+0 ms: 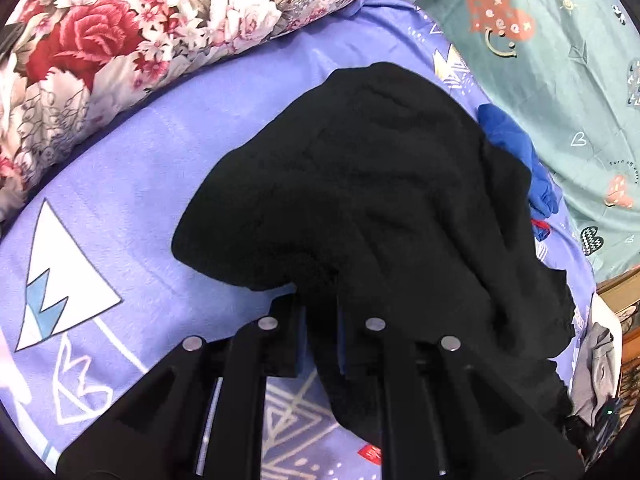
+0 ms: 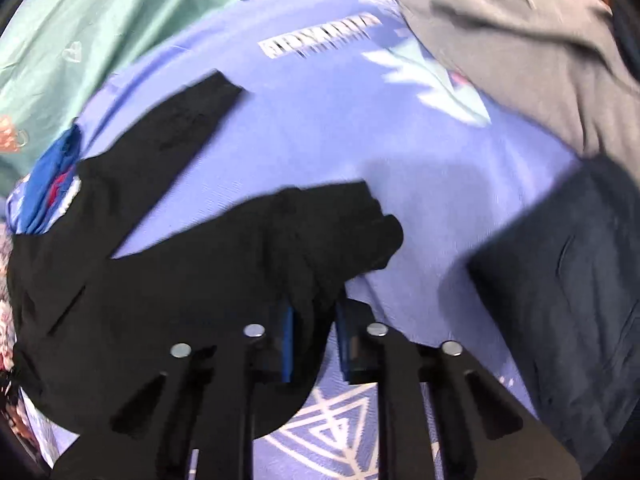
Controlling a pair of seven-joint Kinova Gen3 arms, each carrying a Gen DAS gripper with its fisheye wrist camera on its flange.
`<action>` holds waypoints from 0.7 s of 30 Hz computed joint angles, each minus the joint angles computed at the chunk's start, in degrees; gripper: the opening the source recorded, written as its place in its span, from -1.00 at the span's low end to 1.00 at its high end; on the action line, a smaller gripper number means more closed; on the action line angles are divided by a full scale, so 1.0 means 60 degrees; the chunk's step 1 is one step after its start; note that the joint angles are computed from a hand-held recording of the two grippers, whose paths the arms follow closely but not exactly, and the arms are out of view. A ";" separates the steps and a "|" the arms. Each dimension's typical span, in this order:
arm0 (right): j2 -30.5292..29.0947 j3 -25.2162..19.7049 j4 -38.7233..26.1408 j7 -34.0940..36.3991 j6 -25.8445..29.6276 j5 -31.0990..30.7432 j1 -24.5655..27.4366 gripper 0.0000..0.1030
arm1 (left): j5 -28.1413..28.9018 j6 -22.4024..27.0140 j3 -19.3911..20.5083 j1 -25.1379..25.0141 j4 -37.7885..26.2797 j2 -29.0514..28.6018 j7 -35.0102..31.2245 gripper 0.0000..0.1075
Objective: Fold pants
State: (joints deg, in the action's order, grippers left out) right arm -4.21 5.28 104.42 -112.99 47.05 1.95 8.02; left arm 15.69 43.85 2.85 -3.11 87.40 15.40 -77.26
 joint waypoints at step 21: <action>-0.2636 -0.1711 0.2018 -0.1026 0.1699 0.2343 0.0405 0.16 | -0.3393 -0.0107 0.0040 0.0341 0.3012 -0.2913 0.2338 -0.62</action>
State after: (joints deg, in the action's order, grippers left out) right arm -20.02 -4.99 116.53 -119.15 57.25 16.01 10.45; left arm -4.67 43.21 3.09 -1.06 105.47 -2.07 -63.23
